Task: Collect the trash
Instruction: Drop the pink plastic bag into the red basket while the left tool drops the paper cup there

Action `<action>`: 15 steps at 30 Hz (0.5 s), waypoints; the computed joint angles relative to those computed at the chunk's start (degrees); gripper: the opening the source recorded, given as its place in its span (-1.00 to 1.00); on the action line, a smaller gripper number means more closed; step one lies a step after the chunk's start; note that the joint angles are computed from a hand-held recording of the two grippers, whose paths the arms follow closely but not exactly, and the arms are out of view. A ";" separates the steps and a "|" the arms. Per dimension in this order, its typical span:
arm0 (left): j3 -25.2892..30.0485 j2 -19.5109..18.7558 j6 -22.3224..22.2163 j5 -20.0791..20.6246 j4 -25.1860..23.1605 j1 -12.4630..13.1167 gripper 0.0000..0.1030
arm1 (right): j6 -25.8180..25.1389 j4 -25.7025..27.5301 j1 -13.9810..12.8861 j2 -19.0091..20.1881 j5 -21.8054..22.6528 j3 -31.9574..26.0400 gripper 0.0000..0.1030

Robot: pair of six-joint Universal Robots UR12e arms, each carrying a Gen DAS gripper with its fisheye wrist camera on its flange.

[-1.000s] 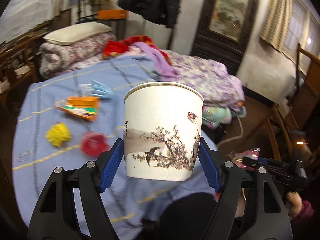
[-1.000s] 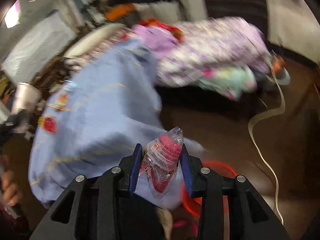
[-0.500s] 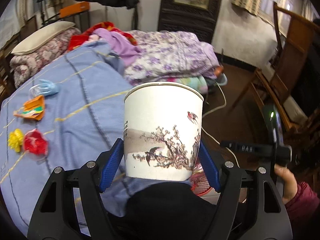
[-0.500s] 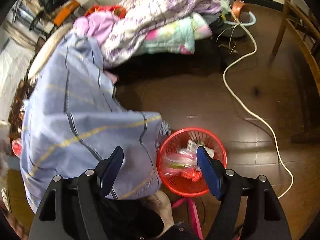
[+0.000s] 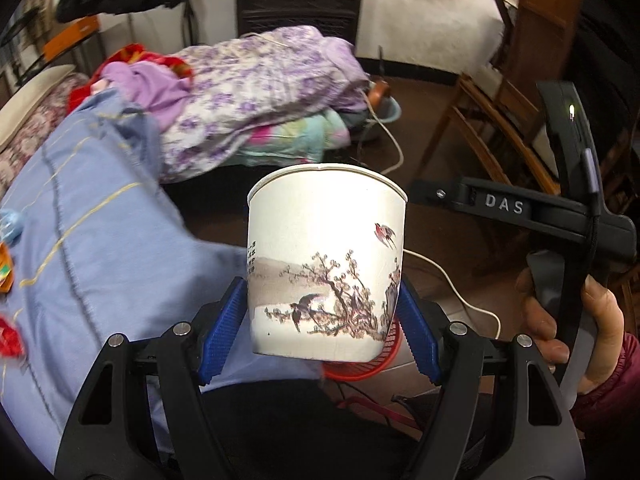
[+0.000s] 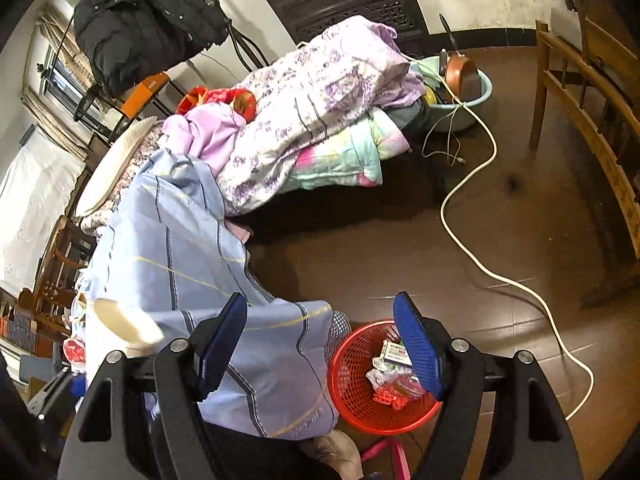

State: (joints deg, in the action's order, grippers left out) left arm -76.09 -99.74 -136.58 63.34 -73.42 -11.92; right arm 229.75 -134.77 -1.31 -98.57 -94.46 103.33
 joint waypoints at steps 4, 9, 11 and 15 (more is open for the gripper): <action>1.02 -0.76 2.72 0.91 -1.87 -1.94 0.44 | 0.53 -0.79 -0.21 -0.58 -0.77 0.34 0.45; 1.77 -1.05 2.07 0.73 -2.61 -2.17 0.67 | 1.28 -2.39 -0.38 -1.52 -2.41 0.89 0.45; 1.24 -0.72 0.64 1.11 -0.41 -1.67 0.70 | 1.22 -2.82 -0.28 -1.54 -2.57 0.90 0.45; 1.57 -0.86 -2.05 0.90 0.72 -0.27 0.73 | 0.54 -2.50 0.16 -1.15 -2.15 0.44 0.45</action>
State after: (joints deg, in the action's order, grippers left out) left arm -74.52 -100.59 -138.64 64.24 -72.71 -12.19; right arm 230.28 -137.27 -1.15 -99.72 -96.62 103.77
